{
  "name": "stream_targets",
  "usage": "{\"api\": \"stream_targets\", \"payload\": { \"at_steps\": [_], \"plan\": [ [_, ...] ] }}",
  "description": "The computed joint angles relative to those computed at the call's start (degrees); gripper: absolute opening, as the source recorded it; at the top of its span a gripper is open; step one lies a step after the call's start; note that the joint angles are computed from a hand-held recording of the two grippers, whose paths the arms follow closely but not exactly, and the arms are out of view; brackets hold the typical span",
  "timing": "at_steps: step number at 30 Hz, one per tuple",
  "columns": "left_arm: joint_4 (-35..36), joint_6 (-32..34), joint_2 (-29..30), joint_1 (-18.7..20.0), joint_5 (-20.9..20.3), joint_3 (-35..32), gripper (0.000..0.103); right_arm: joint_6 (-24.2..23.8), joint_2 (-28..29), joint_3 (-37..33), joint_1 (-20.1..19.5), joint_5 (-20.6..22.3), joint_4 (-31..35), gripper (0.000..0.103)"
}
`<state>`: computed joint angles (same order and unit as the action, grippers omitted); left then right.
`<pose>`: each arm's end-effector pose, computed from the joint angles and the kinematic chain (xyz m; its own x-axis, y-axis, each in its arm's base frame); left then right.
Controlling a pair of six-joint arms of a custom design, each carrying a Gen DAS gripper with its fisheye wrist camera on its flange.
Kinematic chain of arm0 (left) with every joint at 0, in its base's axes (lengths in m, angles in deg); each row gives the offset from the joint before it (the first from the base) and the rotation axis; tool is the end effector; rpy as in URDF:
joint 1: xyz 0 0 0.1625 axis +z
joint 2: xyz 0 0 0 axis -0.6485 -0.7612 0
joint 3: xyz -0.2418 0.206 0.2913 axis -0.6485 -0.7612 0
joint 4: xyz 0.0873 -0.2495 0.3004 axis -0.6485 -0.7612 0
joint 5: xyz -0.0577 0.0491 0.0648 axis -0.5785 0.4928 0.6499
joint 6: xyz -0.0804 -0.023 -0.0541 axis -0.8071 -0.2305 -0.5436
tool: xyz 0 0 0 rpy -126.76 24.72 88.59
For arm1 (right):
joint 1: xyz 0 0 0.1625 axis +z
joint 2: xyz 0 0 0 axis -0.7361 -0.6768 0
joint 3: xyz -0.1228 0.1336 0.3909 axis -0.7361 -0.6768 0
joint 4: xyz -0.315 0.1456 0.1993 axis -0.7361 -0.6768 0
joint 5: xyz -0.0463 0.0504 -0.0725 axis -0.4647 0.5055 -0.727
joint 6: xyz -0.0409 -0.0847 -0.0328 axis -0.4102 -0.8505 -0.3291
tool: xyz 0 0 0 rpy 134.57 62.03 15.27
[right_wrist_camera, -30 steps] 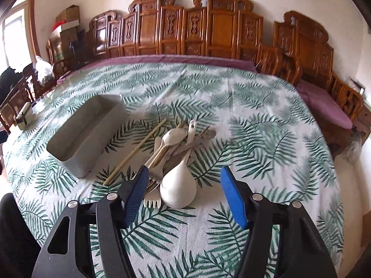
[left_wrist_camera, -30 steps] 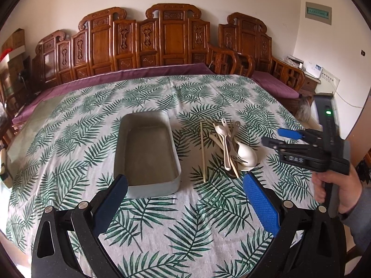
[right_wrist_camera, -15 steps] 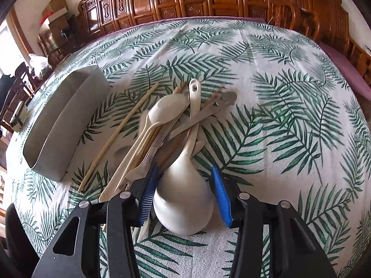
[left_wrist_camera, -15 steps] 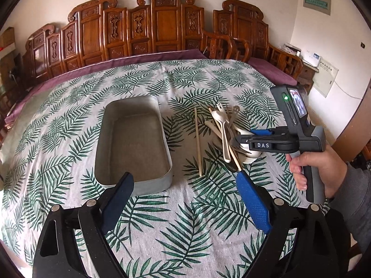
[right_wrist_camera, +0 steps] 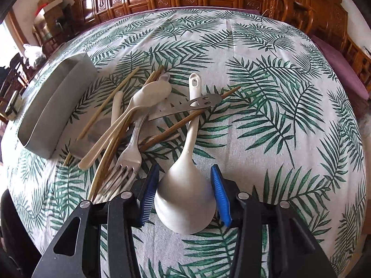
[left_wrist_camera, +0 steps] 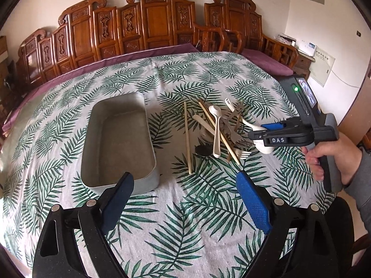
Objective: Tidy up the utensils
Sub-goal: 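Close the right gripper on the handle of the large white spoon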
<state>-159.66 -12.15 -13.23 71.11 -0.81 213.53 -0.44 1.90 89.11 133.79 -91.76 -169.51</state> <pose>-0.2857 -0.4043 0.0855 -0.6587 0.3935 -0.6413 0.6647 0.7037 -0.2509 0.0501 -0.5222 0.2030 -0.7573 -0.1468 0.6364 -0.3764 0.8944 -0.2417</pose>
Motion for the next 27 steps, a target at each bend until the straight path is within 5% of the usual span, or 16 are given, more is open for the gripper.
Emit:
{"api": "stream_targets", "payload": {
  "at_steps": [8,13,27],
  "plan": [
    [0.58,1.25,2.04,1.06,-1.38,-1.66,0.086,0.47,2.40,-3.65,0.18,-0.14,1.05,0.050],
    [1.61,2.20,3.48,1.85,-2.00,-3.44,0.081,-3.71,3.90,-4.66,1.09,-3.87,-0.46,0.011],
    [5.02,6.81,12.48,5.79,-3.83,-14.94,0.065,-5.36,-3.74,3.14,-1.66,-0.21,-10.29,0.011]
  ]
}}
